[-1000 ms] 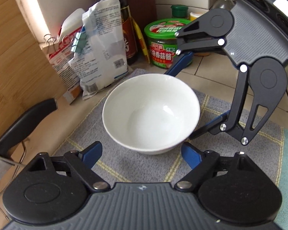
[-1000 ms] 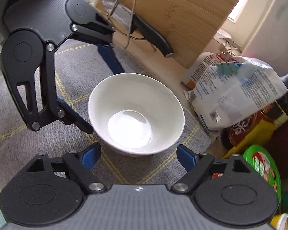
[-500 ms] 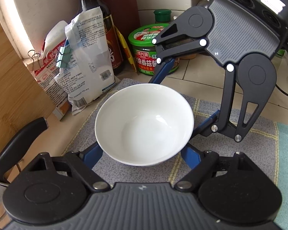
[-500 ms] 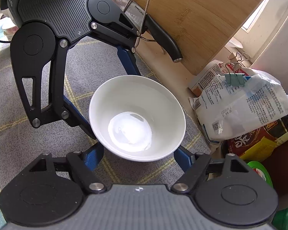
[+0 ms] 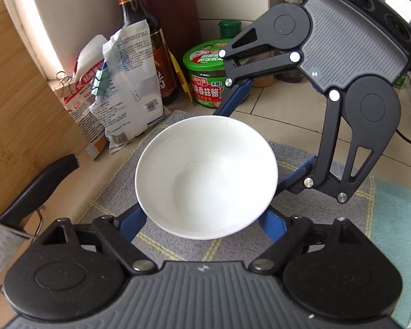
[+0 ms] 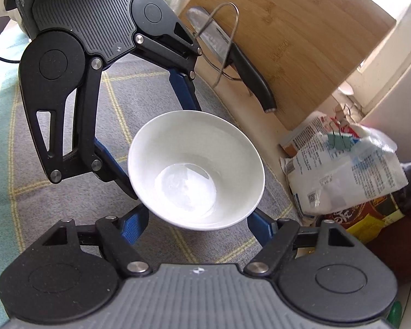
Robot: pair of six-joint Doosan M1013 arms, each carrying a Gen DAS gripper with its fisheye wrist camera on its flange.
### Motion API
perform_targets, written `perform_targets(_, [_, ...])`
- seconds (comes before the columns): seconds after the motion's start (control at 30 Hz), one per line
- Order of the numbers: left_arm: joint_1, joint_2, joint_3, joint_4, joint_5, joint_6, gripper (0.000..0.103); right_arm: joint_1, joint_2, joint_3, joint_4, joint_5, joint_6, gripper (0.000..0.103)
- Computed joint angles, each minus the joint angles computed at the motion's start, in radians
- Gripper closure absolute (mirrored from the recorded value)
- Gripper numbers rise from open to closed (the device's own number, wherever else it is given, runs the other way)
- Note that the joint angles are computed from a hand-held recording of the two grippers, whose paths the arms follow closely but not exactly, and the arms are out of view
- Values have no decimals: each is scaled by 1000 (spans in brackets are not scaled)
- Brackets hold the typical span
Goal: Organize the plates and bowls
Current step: 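Lift the bowl with the right tool and carry it toward the bowl stack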
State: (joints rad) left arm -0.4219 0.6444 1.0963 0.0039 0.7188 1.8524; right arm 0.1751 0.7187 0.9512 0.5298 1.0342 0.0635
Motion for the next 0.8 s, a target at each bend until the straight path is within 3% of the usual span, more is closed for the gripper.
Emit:
perform_targets(0.37, [-44,-96,114,156,-8,-216,15,9,-59,68,51,40,-94,20])
perform_targets(0.8, [-40,-231,284,210,-59,-317,15,61,-155,186,52,-2,-123,20])
